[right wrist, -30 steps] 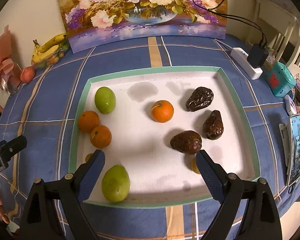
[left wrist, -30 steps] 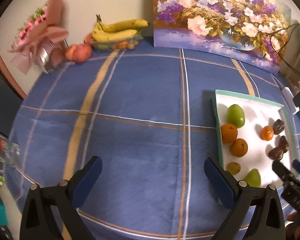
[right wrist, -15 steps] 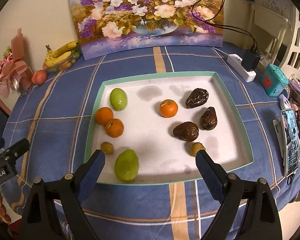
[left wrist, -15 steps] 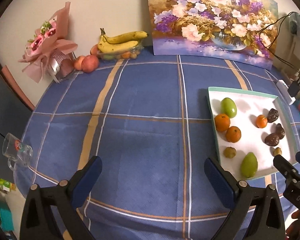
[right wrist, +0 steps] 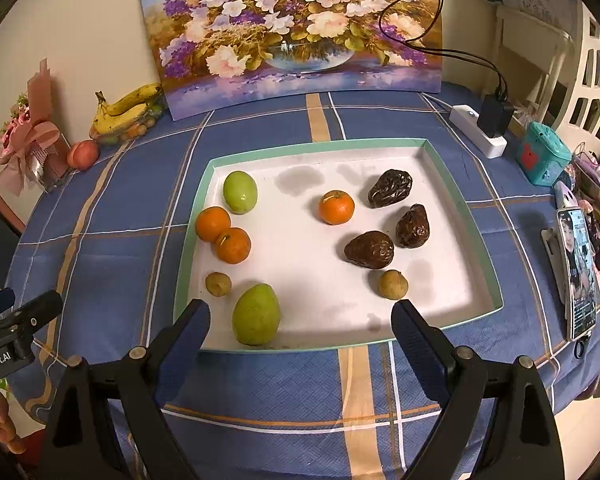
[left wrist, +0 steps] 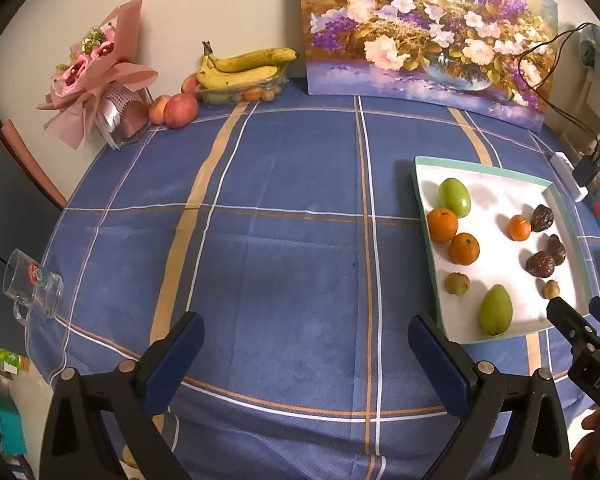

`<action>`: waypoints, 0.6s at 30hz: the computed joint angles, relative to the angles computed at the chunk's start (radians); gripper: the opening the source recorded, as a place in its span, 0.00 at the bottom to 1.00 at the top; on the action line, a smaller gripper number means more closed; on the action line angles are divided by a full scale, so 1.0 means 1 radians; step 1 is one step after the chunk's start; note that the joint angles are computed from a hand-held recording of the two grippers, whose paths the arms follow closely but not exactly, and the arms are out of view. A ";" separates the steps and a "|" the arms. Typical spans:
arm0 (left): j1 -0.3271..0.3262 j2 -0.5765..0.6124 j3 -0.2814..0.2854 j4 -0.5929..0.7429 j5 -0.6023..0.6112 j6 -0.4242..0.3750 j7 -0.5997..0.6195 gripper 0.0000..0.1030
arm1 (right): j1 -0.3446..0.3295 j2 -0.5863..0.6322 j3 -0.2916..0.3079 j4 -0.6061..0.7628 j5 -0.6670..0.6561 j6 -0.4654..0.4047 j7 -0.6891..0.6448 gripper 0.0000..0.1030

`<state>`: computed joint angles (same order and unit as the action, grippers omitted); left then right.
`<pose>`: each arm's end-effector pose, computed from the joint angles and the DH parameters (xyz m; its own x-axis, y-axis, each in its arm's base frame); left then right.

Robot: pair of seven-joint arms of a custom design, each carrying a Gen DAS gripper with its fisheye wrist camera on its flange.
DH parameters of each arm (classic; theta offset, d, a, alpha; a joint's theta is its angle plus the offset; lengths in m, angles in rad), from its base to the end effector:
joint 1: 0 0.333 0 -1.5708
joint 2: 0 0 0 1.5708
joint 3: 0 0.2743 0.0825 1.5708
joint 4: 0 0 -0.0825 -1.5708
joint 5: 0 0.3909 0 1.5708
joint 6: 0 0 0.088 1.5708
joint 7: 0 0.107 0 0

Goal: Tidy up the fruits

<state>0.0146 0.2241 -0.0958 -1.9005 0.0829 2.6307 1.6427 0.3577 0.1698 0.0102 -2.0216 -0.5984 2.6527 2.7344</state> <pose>0.6439 -0.0515 0.3964 -0.1837 -0.9794 -0.0840 -0.8540 0.2013 -0.4797 0.5705 0.2363 0.3687 -0.2880 -0.9508 -0.1140 -0.7809 0.3021 -0.5467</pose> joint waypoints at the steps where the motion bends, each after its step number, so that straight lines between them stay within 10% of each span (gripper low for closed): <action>1: -0.001 0.002 0.001 0.003 0.002 -0.004 -0.003 1.00 | 0.001 0.000 0.000 0.000 -0.001 0.000 0.002 0.90; 18: 0.002 0.013 0.001 0.020 0.000 -0.034 -0.001 1.00 | 0.002 0.003 0.000 0.002 0.002 -0.003 -0.001 0.90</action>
<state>0.0163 0.2372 -0.0950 -1.8803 0.0825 2.5968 1.6418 0.3596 0.1724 0.0100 -2.0194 -0.5959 2.6501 2.7335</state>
